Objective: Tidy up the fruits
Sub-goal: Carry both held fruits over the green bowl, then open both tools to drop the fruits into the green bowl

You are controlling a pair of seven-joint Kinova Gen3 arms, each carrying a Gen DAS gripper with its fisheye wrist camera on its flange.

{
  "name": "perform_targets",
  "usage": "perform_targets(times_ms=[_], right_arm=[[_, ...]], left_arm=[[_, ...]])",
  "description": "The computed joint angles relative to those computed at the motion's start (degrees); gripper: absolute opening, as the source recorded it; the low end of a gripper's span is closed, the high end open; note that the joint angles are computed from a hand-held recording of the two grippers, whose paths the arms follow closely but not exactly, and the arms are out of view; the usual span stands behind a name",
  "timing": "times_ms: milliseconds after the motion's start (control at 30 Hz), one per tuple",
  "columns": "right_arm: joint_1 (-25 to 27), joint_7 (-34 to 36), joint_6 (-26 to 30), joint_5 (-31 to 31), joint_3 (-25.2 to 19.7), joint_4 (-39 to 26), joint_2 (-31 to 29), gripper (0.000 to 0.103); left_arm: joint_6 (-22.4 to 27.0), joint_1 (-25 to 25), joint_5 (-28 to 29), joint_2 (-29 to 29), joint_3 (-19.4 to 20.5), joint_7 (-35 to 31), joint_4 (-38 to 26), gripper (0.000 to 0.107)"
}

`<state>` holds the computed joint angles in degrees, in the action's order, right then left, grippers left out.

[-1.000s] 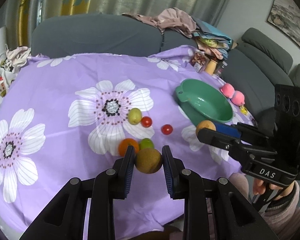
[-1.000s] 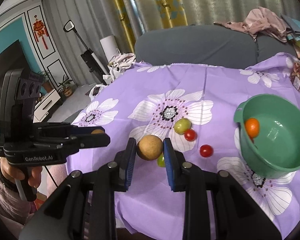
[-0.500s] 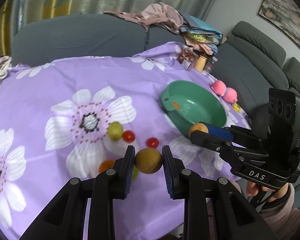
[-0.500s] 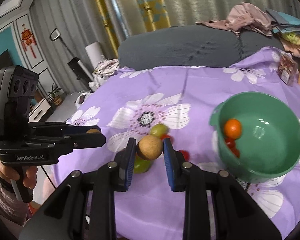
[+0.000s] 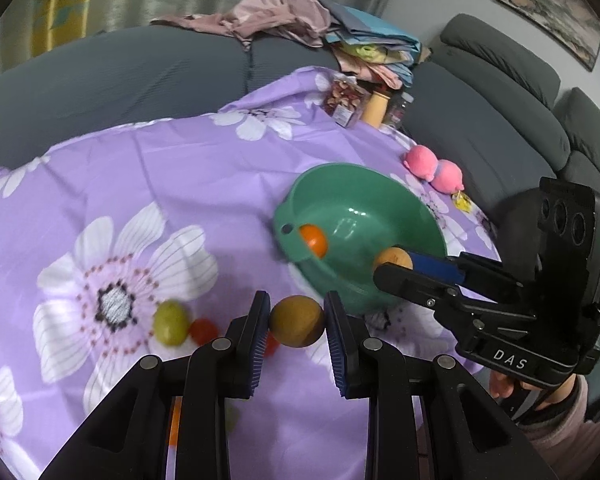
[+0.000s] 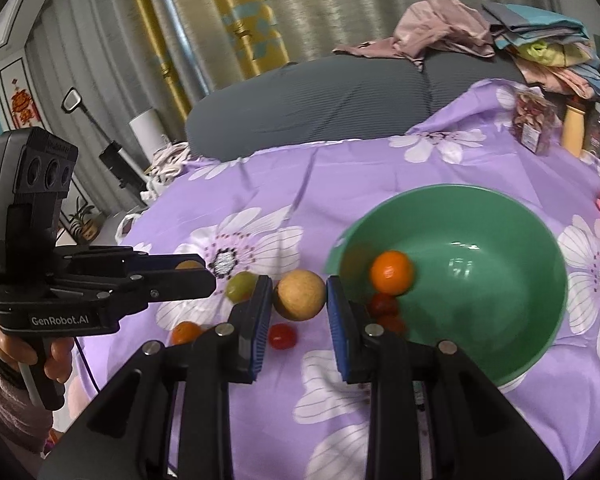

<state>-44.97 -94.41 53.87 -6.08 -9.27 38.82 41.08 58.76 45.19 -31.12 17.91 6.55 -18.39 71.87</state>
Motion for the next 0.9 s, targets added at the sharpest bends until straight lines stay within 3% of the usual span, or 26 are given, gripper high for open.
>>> perform_targets(times_ms=[367,900], right_arm=[[2.39,-3.29,-1.5,2.02,2.14,2.65,-1.24,0.028],[6.18,-5.81,-1.58,3.61,2.46,5.12,-1.56,0.028]], left_arm=[[-3.59,-4.5,9.05,6.94,-0.28,-13.56,-9.11,0.028],[0.12,-5.54,18.4,17.79,-2.73,-25.41,-25.49,0.028]])
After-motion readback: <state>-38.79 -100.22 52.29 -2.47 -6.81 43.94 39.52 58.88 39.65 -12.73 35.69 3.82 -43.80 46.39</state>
